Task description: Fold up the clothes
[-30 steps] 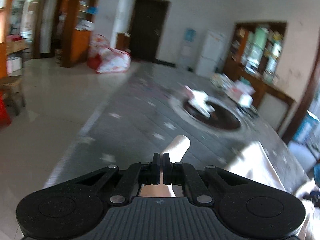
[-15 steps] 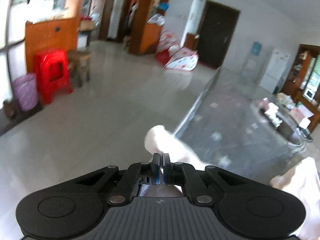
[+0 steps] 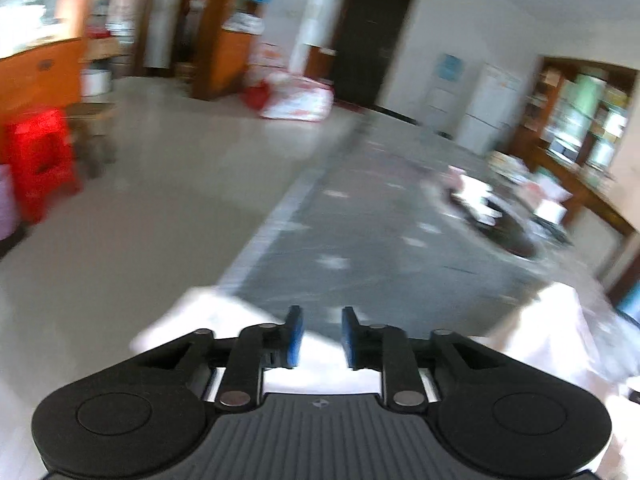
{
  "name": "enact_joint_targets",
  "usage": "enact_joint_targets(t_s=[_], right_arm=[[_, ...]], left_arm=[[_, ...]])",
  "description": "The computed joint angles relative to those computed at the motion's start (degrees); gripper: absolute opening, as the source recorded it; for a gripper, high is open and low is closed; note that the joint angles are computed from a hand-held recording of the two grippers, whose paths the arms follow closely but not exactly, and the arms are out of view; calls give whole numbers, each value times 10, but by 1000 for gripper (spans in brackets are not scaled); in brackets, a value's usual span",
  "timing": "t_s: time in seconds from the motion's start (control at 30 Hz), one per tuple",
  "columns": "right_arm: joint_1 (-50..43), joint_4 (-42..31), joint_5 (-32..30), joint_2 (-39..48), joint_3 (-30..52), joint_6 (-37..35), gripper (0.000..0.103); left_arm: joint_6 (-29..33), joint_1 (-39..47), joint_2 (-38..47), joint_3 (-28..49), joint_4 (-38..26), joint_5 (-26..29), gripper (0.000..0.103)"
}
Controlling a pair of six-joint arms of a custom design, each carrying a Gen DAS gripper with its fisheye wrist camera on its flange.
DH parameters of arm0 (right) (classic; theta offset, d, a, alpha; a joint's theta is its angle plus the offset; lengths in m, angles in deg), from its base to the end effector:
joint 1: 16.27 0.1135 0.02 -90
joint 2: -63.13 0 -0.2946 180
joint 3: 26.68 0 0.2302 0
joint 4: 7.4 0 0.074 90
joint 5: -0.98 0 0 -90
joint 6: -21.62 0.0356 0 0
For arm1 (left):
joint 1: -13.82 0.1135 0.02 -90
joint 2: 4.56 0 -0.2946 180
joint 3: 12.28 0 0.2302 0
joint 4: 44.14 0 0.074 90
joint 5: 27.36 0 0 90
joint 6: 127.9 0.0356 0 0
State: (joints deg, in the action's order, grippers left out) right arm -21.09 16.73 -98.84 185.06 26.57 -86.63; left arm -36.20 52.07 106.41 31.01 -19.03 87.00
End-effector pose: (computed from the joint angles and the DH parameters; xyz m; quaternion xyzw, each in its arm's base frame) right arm 0.3366 -0.0223 0.0726 -0.1403 0.9088 0.0004 0.3929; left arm 0.2378 0.1688 0.1036 -0.2001 0.8764 -0.0472 0.4355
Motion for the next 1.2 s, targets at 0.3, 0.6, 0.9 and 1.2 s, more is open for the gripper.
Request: enact_joint_targets(t_s=[0.3, 0.6, 0.9, 1.2], right_arm=[[49, -46, -28, -25, 36, 1, 61], [112, -134, -61, -13, 138, 1, 60], [181, -276, -76, 73, 339, -11, 53], [239, -412, -89, 159, 488, -130, 53]], left_arm=[[6, -175, 60, 94, -64, -3, 39], [4, -197, 110, 131, -76, -10, 42], [-3, -173, 110, 124, -72, 35, 43], [19, -160, 122, 124, -58, 86, 17]])
